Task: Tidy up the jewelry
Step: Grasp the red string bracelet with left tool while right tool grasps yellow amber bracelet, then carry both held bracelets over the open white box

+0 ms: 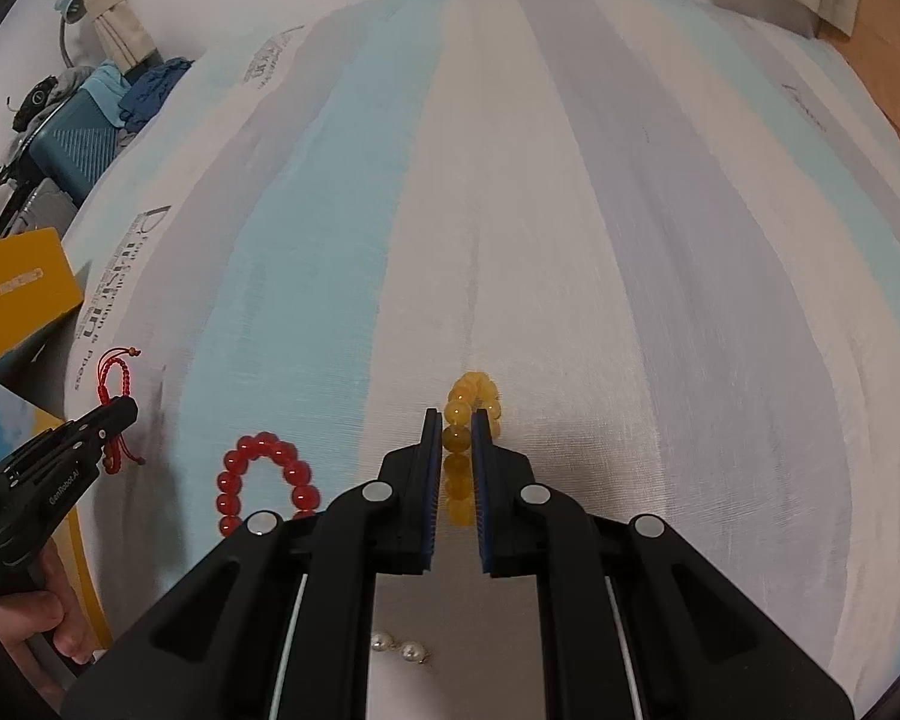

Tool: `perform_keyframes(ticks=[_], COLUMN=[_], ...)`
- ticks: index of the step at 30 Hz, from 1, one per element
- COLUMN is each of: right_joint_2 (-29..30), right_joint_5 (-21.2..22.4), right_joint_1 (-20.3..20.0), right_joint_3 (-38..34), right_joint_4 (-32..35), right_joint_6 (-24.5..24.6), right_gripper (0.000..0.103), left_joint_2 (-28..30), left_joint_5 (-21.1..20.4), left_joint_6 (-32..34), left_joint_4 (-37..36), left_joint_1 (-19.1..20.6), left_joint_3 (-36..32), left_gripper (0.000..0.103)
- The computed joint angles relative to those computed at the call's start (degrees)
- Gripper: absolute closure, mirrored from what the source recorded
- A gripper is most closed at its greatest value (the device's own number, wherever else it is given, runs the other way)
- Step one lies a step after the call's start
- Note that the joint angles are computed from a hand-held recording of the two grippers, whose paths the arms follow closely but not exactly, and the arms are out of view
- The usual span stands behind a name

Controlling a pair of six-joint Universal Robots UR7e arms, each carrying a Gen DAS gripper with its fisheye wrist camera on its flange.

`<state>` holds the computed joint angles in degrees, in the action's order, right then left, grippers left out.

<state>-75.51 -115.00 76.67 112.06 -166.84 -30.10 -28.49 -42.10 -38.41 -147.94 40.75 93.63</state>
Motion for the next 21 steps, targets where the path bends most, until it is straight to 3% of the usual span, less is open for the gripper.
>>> perform_keyframes(ticks=[11,21], right_joint_2=[-3.9,-7.8], right_joint_5=[1.2,1.8], right_joint_1=[2.2,5.4], right_joint_3=[3.3,7.2], right_joint_4=[-2.2,-5.0], right_joint_6=[-1.9,-3.8], right_gripper=[0.094,0.094], left_joint_2=[-3.2,-6.6], left_joint_5=[-3.1,-0.8], left_joint_6=[1.2,0.0], left_joint_4=[-3.6,-3.1], left_joint_1=[-2.3,-6.1], left_joint_3=[3.0,6.5], left_gripper=[0.095,0.095])
